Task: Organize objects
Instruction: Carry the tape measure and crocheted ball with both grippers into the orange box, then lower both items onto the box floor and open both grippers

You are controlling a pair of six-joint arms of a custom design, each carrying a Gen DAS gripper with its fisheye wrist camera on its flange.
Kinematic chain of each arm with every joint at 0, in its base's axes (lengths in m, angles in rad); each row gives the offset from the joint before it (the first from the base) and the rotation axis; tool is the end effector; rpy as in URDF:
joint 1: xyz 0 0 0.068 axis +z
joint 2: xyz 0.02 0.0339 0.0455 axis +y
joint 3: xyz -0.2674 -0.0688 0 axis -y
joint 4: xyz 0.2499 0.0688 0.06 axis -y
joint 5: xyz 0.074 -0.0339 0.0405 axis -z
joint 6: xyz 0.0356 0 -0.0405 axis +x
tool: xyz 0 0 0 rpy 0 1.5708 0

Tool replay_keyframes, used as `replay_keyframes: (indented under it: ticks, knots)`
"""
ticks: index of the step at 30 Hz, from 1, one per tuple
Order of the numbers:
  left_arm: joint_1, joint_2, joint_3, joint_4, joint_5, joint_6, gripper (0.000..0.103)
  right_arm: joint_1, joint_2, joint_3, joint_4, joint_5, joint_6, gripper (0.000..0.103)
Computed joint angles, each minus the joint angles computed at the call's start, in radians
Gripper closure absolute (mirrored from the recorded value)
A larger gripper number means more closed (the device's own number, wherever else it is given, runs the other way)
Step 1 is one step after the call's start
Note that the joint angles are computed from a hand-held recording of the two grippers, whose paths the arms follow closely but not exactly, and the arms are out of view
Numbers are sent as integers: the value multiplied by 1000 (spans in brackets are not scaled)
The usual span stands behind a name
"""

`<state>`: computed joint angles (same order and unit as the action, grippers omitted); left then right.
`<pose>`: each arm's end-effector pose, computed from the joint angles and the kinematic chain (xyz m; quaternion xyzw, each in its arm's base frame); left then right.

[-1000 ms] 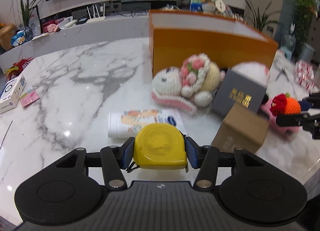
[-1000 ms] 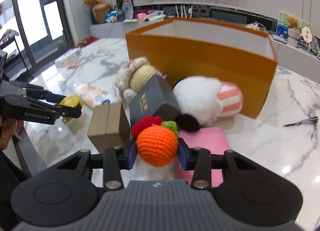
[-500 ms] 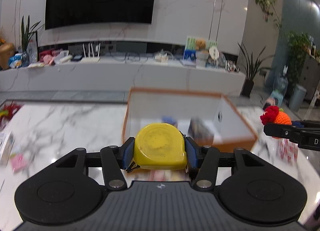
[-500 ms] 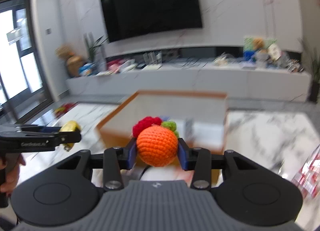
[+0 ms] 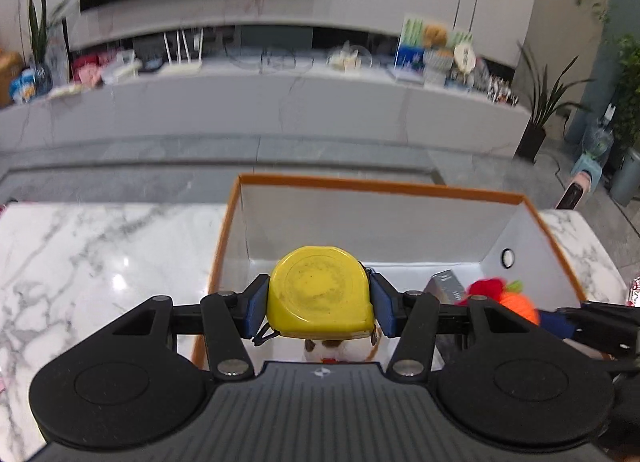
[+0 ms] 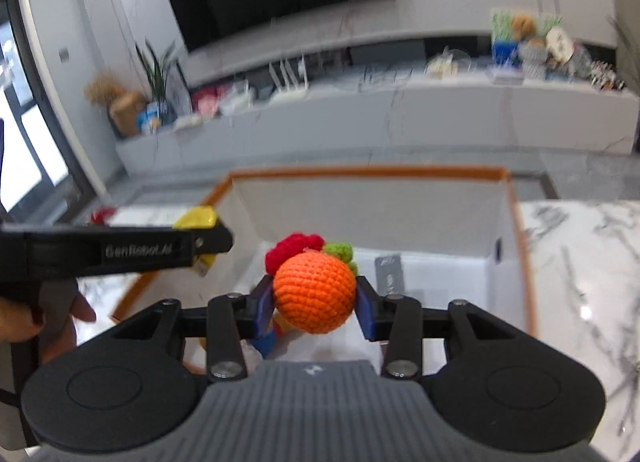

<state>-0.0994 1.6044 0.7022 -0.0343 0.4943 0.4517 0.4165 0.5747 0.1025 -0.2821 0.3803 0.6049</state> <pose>0.2903 -0.0459 0.1370 0.3241 0.8657 -0.1759 0.3384 0.1182 0.0378 0.1253 0.1595 0.8902 0.0392 0.4249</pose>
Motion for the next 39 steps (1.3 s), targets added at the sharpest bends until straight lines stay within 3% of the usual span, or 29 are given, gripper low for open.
replay_keyframes:
  ticks: [3, 6, 12, 13, 18, 23, 29, 35, 39]
  knots:
    - [-60, 78, 81, -53, -116, 51, 41, -166, 329, 84, 144, -203, -216, 59]
    - [-111, 151, 171, -118, -216, 88, 41, -302, 588, 206, 135, -379, -405, 59]
    - [-194, 247, 306, -267, -311, 89, 41, -370, 876, 395, 42, -431, -549, 60]
    - [-211, 249, 298, -244, -347, 93, 41, -378, 907, 415, 35, -443, -558, 60]
    - [-262, 272, 317, -242, -437, 70, 41, -383, 983, 464, 6, -416, -580, 60]
    - [-256, 286, 336, -296, -354, 89, 41, -429, 972, 458, -22, -437, -630, 60]
    - [-257, 348, 381, -288, -398, 41, 41, -493, 979, 448, -13, -459, -679, 59]
    - [-279, 410, 399, -261, -455, 42, 41, -472, 1028, 489, -50, -403, -736, 59]
    - [-272, 435, 435, -294, -440, 39, 41, -498, 1024, 487, -66, -405, -774, 59]
